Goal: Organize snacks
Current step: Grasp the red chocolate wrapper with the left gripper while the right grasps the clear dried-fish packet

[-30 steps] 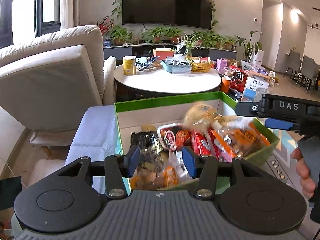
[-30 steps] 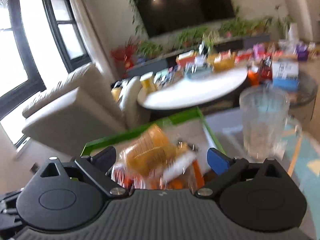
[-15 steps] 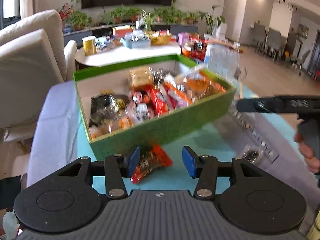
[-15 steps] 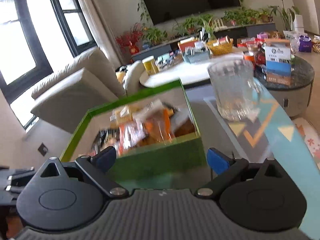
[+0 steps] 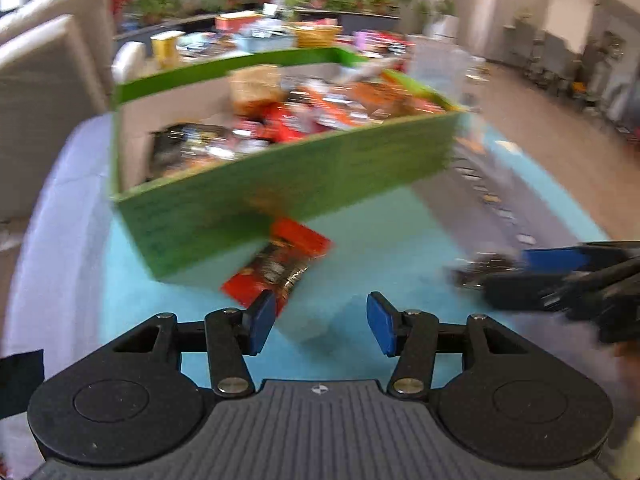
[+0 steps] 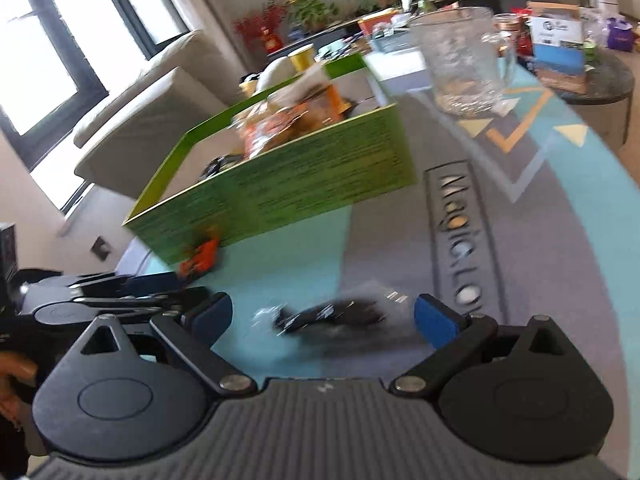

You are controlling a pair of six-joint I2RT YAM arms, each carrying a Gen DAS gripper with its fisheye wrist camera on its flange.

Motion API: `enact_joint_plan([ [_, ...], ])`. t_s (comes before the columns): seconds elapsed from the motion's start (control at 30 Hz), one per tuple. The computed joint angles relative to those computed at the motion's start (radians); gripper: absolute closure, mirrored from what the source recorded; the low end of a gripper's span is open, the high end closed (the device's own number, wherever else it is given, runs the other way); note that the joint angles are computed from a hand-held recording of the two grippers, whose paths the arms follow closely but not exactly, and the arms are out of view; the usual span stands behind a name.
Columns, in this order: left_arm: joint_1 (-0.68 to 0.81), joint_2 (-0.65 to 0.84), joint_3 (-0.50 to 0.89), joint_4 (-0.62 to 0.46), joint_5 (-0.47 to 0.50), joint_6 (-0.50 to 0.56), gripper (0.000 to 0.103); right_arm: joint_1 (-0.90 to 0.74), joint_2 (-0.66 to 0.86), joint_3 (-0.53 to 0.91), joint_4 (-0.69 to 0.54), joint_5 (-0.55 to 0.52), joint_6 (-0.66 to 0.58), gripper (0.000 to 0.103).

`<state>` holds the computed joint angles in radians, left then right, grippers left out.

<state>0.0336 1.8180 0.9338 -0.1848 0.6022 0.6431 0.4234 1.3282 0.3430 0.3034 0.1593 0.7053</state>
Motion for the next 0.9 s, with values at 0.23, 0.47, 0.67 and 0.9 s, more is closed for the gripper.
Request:
enact_joint_plan([
  [0.23, 0.008, -0.092, -0.12, 0.144, -0.071, 0.011, 0.056, 0.207, 0.092, 0.09, -0.117, 0.337, 0.01, 0.037],
  [0.47, 0.024, -0.008, -0.028, 0.18, -0.025, -0.011, 0.055, 0.209, 0.193, 0.167, -0.149, 0.345, 0.126, 0.037],
  [0.67, -0.019, 0.06, 0.011, 0.21, -0.045, -0.005, 0.056, 0.213, 0.225, 0.228, -0.231, 0.379, 0.242, 0.037],
  [0.9, 0.008, 0.075, -0.021, 0.242, -0.01, 0.014, 0.057, 0.248, 0.287, 0.263, -0.252, 0.444, 0.183, 0.037],
])
